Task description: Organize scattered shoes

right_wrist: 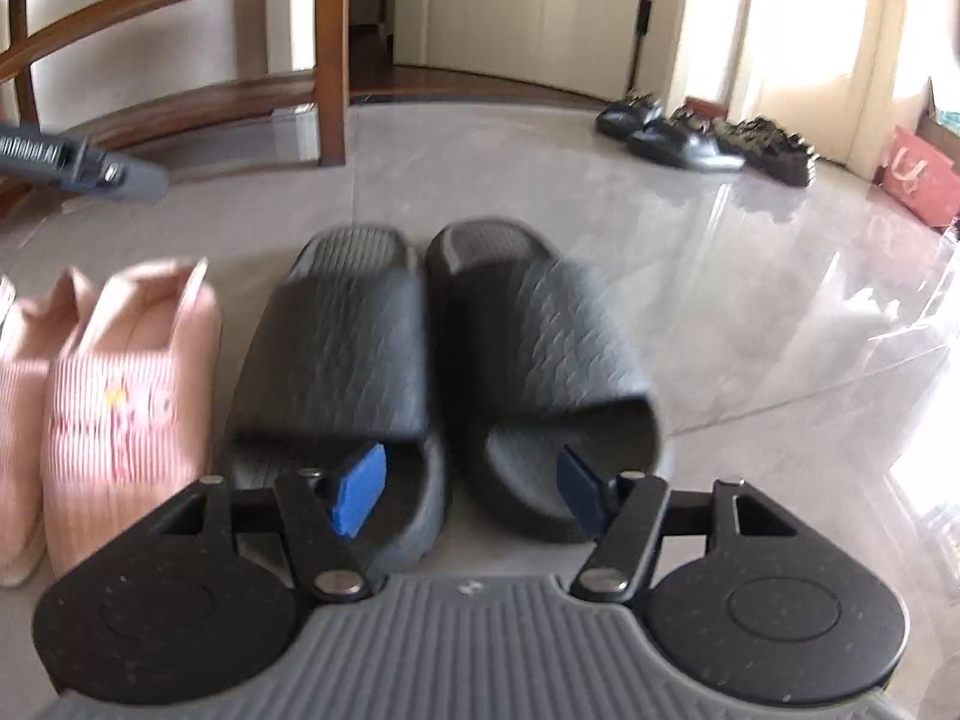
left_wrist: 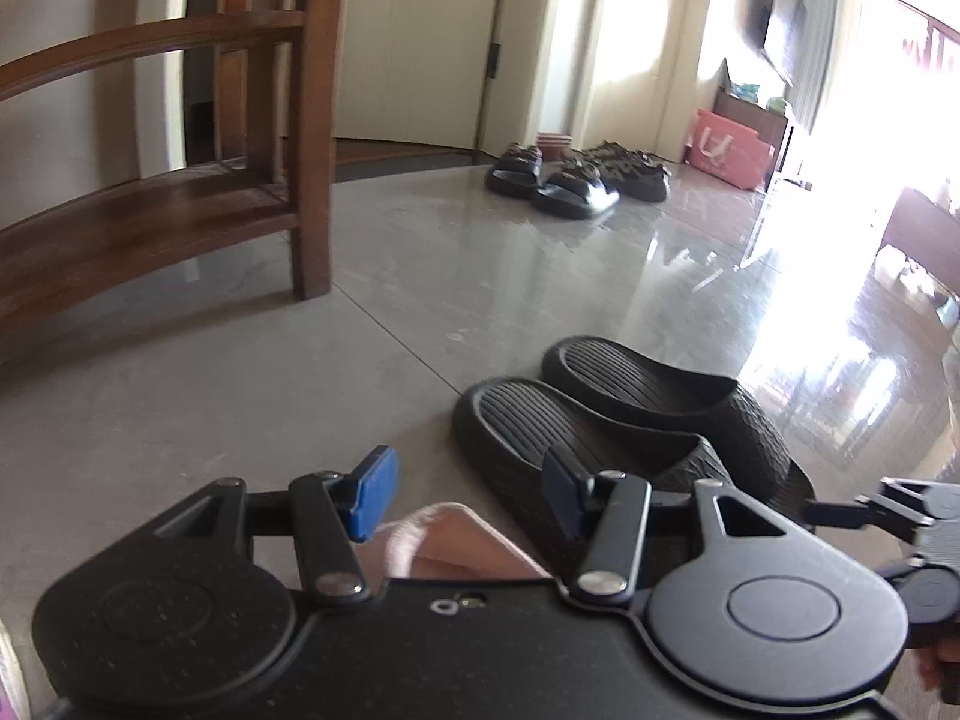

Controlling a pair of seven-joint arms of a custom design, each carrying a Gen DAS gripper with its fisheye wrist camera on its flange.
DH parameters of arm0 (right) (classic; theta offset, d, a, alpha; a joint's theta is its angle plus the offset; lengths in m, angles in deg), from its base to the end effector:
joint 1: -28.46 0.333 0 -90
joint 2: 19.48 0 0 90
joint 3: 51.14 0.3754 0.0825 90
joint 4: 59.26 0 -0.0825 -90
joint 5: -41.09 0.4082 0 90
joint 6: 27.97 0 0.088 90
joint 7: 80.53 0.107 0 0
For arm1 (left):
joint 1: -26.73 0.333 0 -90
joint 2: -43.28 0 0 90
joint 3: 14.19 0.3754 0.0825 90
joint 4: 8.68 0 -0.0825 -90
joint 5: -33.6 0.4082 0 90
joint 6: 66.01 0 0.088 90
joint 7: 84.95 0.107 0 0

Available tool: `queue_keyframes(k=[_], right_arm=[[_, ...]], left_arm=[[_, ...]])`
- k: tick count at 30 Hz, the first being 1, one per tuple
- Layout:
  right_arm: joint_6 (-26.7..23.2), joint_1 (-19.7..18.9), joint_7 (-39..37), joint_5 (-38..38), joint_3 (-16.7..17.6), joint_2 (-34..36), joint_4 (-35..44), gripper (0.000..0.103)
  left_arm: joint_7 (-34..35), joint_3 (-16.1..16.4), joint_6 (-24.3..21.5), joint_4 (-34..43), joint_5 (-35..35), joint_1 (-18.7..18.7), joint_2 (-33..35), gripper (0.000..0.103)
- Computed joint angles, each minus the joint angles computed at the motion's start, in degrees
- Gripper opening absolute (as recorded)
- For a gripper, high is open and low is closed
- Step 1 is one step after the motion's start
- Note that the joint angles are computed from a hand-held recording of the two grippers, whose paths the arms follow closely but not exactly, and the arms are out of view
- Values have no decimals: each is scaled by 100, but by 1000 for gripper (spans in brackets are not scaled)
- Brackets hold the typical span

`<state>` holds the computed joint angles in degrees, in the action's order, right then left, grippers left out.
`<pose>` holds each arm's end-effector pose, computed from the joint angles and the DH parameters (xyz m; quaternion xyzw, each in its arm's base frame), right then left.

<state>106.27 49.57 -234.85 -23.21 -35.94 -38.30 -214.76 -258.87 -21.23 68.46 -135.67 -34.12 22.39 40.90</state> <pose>0.3214 0.2161 0.3667 -0.4498 0.7942 -0.3697 0.1738 0.5461 -0.1244 0.4645 -0.2248 0.8726 -0.4304 0.0523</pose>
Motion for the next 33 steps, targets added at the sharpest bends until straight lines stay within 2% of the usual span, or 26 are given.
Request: queue_keyframes(k=[3, 5, 12, 16, 18, 20, 22, 25, 28, 33], right_arm=[[23, -102, 376, -339, -36, 329, 116, 67], [-97, -20, 461, -332, -26, 316, 101, 68], [-241, 4, 1431, -1118, -156, 553, 156, 74], [-264, 41, 1953, -1307, -249, 524, 121, 73], [-342, 66, 2077, -1320, -263, 551, 140, 70], [-416, 75, 2194, -1385, -281, 589, 162, 55], [-348, 48, 2570, -1722, -332, 546, 112, 46], [-520, 76, 2364, -1847, -334, 656, 228, 31], [-532, 113, 2131, -1911, -385, 730, 344, 27], [-403, 139, 2495, -2077, -431, 672, 281, 26]], left_arm=[[164, 9, -14, -64, -72, 0, -47, 53], [220, 12, 38, -90, -80, -3, -57, 53], [239, 12, 284, -158, 39, 10, -19, 53], [231, 9, 315, -194, 81, 3, -40, 53], [248, 9, 297, -232, 93, -9, -80, 53], [368, 16, 288, -283, 60, -25, -128, 53], [521, 27, 282, -337, 9, -45, -183, 53], [717, 56, 279, -383, -80, -69, -253, 53], [727, 75, 267, -365, -134, -84, -275, 53], [581, 86, 291, -302, -189, -86, -251, 53]])
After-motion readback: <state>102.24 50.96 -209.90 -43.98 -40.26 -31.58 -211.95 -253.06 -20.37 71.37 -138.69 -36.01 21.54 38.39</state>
